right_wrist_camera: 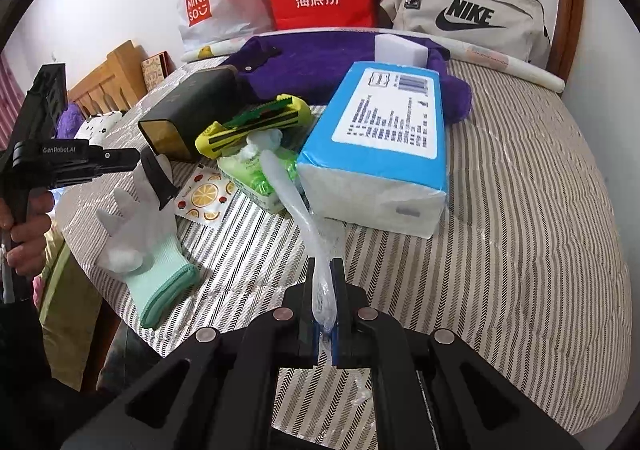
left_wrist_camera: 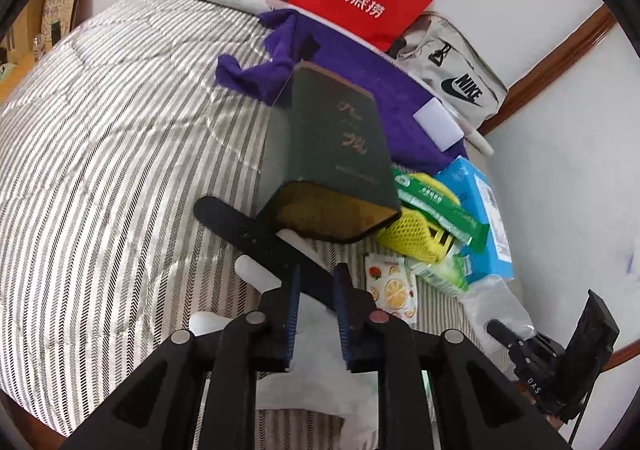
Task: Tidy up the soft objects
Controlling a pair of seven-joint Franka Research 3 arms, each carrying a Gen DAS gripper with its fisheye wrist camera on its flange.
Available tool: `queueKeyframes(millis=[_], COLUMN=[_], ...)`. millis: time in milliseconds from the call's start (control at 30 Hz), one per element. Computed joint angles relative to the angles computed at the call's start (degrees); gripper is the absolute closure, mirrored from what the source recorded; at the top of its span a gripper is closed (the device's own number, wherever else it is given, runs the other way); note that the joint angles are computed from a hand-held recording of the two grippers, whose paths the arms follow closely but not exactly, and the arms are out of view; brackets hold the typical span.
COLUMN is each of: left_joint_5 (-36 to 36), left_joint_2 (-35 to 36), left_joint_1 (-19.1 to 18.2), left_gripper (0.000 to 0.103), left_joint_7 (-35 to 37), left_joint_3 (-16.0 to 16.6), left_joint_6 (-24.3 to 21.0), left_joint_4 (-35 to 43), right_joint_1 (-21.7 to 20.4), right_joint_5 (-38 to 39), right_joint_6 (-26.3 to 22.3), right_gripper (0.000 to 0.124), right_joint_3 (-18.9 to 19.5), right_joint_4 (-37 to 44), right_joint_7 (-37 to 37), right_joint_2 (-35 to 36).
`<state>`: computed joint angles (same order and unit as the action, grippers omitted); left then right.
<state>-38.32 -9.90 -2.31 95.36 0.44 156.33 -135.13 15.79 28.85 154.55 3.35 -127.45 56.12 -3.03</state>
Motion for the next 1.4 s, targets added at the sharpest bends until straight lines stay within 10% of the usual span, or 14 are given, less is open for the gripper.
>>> queueKeyframes(millis=[400,633,700,800,1267,1400], left_joint_5=[20.15,44.79,47.84,40.68,23.57,8.80], left_joint_2=[4.70,8.72,8.42,6.55,-4.99,-5.69], left_joint_1=[3.72,3.44,3.21,3.50,1.57,-3.28], left_gripper=[0.056,0.059,0.079,0.095,0.098,0.099], left_joint_7=[-23.07,-45.96,-48.10,-43.23,-27.24,-15.44], left_joint_3=[-3.83,-6.65,-6.60,-5.37,0.01,5.06], left_joint_6=[-6.58,-14.95,-15.40,-11.81,-3.83,-2.50], left_joint_4=[5.22,12.14,11.88,9.08,-2.02,-2.71], right_joint_1=[-0.09,-0.56,-0.72,-0.95,-0.40,-0.14], right_joint_5=[1.94,7.55,9.11,10.54,11.29,10.27], right_joint_6=[-0.95,-2.10,-2.31,-2.59,-2.00,-1.19], right_gripper=[0.120,0.120,0.120,0.120,0.120,0.120], right_joint_3=[-0.04,-0.28,-0.39,-0.50,-0.29,-0.28], right_joint_4=[1.09,1.38,1.23,1.10,-0.60,-1.14], right_joint_7=[-1.94,-6.67,-8.00,-9.32,-10.74,-9.93], right_joint_2=[1.44,1.88,1.74,1.72,-0.13,-0.61])
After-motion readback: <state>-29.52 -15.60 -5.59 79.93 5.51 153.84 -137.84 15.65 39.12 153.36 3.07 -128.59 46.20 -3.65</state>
